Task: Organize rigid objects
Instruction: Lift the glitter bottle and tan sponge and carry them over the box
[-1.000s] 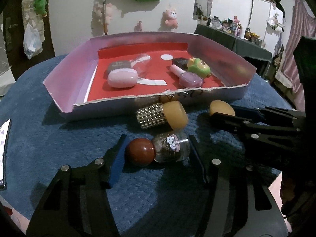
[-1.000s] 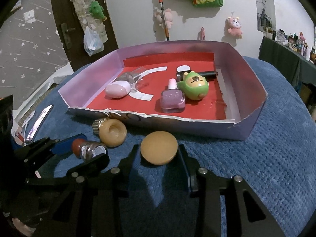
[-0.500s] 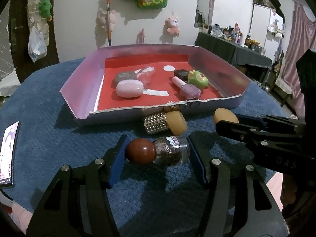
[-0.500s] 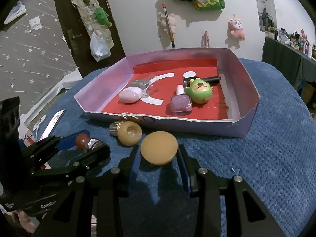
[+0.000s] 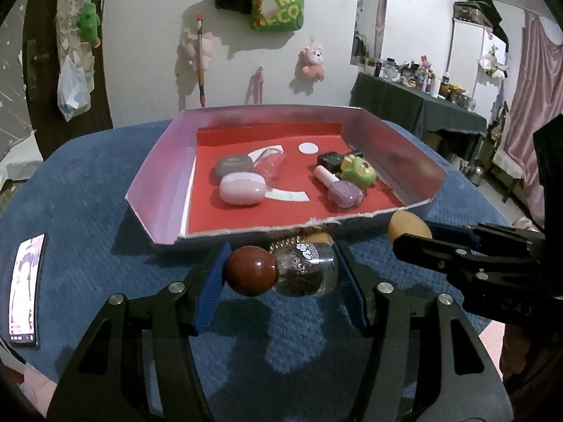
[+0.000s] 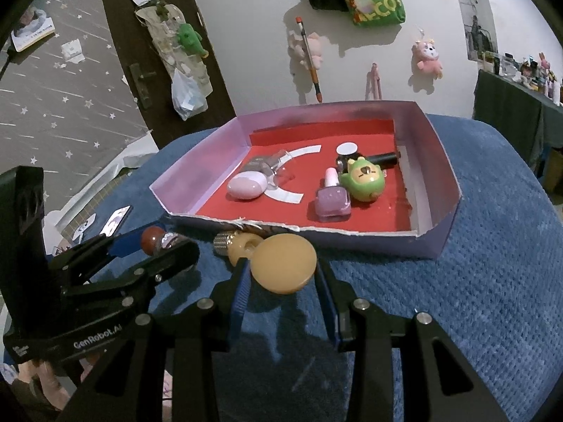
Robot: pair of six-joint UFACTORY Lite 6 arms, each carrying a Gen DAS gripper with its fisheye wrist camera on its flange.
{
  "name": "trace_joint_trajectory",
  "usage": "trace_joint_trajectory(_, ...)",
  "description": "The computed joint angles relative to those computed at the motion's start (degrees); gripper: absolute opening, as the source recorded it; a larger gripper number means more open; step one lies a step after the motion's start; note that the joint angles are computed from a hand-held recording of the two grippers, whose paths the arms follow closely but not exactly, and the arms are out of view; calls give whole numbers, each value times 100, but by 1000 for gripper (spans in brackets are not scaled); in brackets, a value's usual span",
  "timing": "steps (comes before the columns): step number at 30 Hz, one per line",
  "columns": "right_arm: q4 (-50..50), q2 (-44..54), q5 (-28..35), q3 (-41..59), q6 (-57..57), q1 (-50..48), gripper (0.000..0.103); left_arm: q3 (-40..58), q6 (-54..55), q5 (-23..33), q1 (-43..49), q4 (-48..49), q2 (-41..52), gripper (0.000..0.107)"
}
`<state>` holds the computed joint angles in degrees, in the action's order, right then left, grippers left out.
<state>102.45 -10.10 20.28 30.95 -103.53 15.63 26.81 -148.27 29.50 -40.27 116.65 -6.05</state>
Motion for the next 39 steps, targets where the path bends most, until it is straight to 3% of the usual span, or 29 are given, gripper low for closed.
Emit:
trace_joint_trajectory(17,-577,654,-229,1066,516,186,40,733,-259,-549,896,962,509,57)
trace_joint_trajectory(39,-2289,2716,-88,2901,2245,145,40,1893,-1055,-1385,1748,2349,1886,57)
